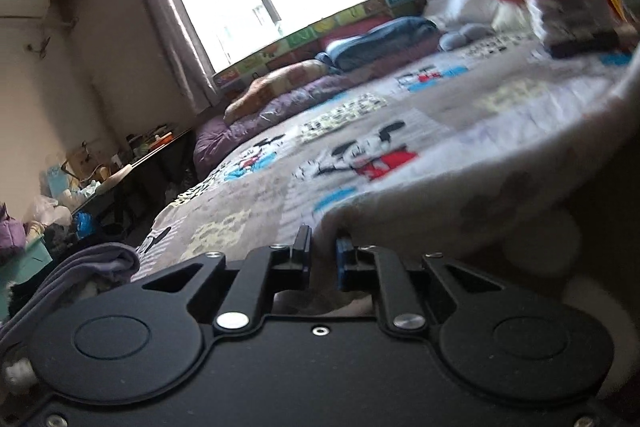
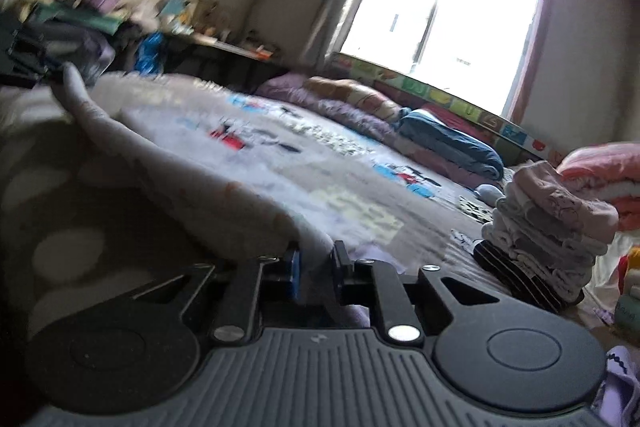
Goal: Fold clothes
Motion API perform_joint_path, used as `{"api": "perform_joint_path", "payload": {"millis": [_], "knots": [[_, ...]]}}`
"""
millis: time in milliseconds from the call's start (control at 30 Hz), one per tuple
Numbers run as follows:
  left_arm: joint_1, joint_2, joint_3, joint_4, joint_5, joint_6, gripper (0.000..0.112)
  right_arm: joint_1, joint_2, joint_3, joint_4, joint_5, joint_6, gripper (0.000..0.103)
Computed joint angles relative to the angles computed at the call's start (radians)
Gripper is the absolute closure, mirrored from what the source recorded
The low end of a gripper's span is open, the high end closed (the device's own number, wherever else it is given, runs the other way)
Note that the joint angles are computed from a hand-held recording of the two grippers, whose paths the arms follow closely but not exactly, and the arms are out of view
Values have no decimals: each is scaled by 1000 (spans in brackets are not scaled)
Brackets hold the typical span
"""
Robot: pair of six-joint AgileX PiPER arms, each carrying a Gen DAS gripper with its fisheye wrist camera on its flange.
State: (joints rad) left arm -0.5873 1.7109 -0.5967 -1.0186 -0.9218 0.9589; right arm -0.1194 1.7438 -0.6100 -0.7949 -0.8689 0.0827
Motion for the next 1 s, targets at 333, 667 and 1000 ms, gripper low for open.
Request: {"api": "perform_joint_path", "payload": {"millis": [333, 667, 1000], "knots": [[113, 135, -273, -24, 108, 48, 104, 31, 183, -299, -24, 48, 174, 89], [196, 293, -521, -94, 241, 181, 105, 82, 344, -544, 8, 175, 257, 89], [253, 418, -688, -184, 366, 289, 105, 81, 435, -732, -263, 310, 628, 89]]}}
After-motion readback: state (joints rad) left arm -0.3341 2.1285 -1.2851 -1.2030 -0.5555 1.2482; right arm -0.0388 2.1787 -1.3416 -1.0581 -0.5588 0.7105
